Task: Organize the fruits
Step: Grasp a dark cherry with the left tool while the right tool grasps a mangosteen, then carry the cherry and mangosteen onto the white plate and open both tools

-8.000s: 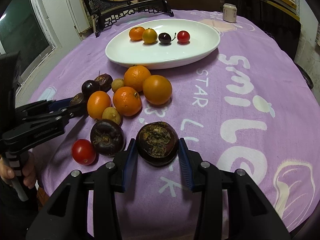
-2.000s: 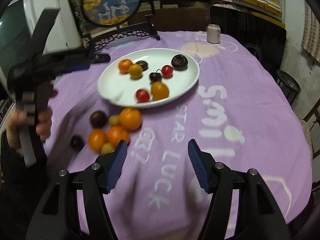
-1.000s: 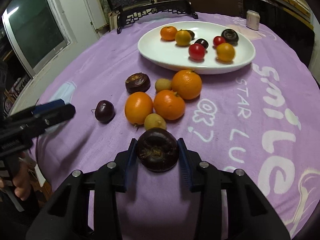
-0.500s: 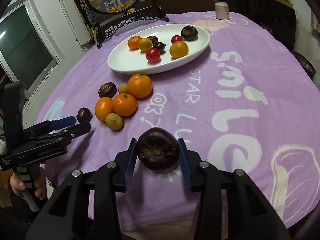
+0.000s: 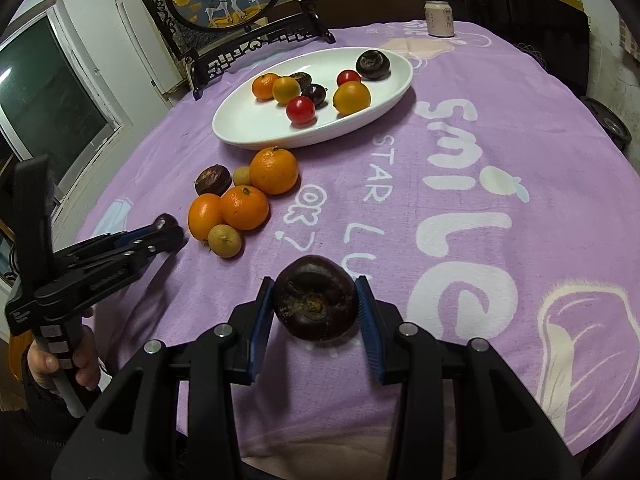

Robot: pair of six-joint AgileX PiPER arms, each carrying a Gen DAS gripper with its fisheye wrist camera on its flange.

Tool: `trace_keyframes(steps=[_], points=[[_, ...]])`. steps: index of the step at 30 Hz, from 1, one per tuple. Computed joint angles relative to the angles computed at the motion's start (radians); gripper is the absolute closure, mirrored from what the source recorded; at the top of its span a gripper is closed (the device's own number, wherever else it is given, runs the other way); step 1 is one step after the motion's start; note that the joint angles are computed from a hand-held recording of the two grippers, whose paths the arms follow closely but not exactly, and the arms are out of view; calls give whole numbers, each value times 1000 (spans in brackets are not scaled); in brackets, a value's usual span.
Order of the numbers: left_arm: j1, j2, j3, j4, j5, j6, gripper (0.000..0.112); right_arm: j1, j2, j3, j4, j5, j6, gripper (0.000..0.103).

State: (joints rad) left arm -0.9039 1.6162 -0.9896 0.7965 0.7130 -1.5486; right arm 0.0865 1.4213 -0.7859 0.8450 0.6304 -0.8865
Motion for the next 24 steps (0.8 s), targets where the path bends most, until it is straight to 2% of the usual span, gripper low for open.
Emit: trace_keyframes(steps=[7,14,17,20,24], points=[[-34,-68,18,28,18,-27,84,26,12,-9,-19,-13,25,62],[-2,-77,-30,-3,5,73,84,51,38,-82,-62,2,67,62],[49,-48,-121,-38,18,187,84,76,61,-165,-104,-2,110,62],[104,22,-265,-41,76,268,84,93,124,-292,-128,0,156,62],[232,182,-572,-149,129,470,84,131,281,-552,-249,-20,329,62]])
